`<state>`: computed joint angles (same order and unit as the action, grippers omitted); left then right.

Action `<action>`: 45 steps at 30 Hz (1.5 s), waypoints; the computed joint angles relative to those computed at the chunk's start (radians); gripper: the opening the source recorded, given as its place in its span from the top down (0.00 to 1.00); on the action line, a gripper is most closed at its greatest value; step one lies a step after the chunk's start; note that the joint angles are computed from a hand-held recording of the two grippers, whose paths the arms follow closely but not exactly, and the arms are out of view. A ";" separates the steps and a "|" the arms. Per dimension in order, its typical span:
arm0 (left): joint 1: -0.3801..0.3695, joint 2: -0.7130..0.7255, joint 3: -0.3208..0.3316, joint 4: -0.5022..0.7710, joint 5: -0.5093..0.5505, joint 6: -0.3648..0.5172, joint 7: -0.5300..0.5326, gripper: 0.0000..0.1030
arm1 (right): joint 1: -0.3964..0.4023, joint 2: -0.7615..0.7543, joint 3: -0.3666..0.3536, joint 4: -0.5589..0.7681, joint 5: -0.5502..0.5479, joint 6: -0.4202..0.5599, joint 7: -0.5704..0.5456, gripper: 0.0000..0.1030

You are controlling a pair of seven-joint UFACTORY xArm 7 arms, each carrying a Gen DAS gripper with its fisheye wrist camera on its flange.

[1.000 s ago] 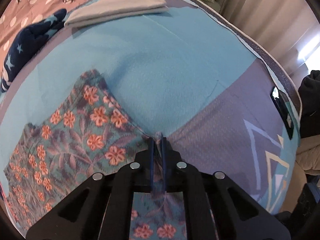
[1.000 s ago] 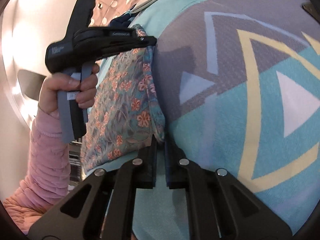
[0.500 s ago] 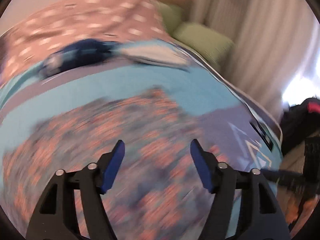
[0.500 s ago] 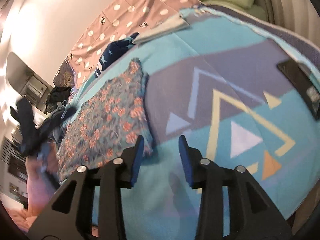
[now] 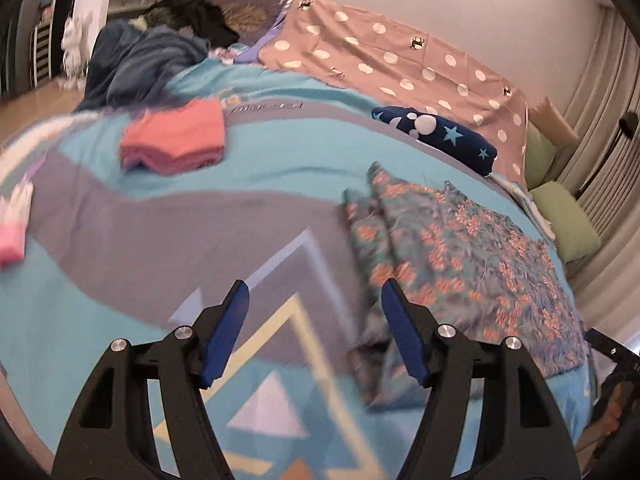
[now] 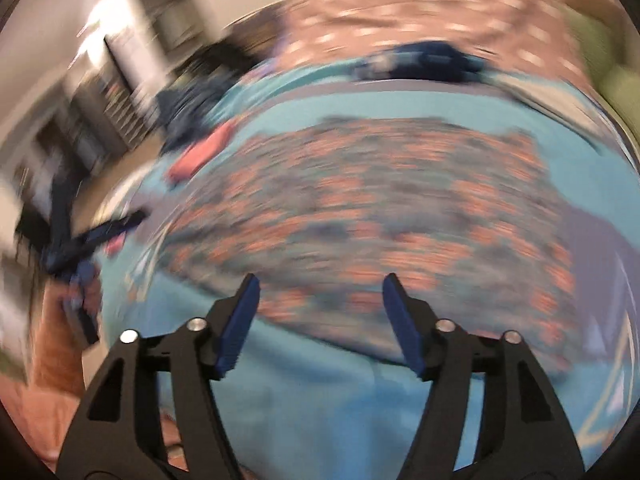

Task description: Fold small clothes

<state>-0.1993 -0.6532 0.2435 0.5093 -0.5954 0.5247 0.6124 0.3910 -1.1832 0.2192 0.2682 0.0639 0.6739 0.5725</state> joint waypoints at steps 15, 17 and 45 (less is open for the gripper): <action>-0.022 0.024 0.177 0.003 -0.260 0.200 0.287 0.33 | 0.045 0.744 0.175 0.372 -0.246 -0.241 -0.170 0.44; -0.006 0.048 0.170 0.013 -0.282 0.211 0.315 0.33 | 0.041 0.804 0.174 0.407 -0.266 -0.257 -0.157 0.47; 0.073 0.811 -0.061 0.658 -0.592 0.579 0.351 0.97 | 0.106 0.923 0.134 0.445 -0.390 -0.314 -0.114 1.00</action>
